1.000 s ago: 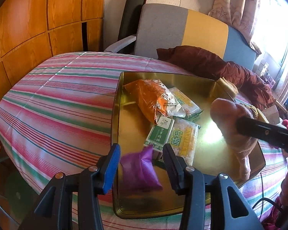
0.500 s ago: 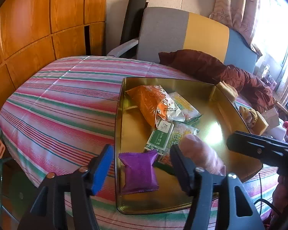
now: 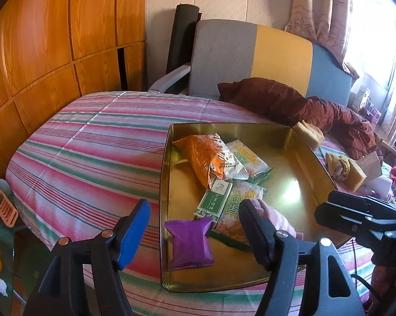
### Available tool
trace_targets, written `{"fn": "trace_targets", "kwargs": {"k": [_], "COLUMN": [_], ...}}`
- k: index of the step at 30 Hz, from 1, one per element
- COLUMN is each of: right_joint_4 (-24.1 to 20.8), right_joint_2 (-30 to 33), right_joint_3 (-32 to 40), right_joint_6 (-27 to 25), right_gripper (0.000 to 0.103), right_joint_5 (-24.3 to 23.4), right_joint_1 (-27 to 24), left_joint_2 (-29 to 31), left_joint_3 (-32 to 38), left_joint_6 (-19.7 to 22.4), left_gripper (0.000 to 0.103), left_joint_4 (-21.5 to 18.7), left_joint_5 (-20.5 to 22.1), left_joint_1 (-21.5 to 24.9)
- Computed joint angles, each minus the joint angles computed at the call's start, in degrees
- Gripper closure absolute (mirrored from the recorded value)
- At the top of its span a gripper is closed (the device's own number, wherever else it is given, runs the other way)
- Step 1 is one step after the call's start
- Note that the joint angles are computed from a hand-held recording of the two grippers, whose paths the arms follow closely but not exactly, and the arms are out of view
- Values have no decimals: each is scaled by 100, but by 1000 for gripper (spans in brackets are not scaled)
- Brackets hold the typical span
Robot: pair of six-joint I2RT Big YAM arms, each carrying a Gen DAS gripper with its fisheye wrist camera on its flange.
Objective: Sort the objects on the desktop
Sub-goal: 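Open both tools over the tray and lift them away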
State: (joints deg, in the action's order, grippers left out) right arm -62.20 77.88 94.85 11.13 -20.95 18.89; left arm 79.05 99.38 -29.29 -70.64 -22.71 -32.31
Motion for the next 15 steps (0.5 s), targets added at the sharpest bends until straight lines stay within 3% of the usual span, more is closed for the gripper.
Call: {"fn": "trace_targets", "kwargs": {"k": [9, 15], "right_joint_4": [204, 579], "right_joint_2": [-337, -653], "right_joint_3": [-305, -613], "right_joint_6": [-106, -255], "right_gripper": [22, 18], "right_joint_5": [409, 845], "right_joint_1": [-72, -102], "left_joint_2": [55, -31], "left_joint_3": [53, -80], "left_joint_6": [-19, -45], "left_gripper": [32, 32], "left_joint_4": [-103, 135], "left_joint_5": [-47, 292], "left_joint_1": [-60, -37]}}
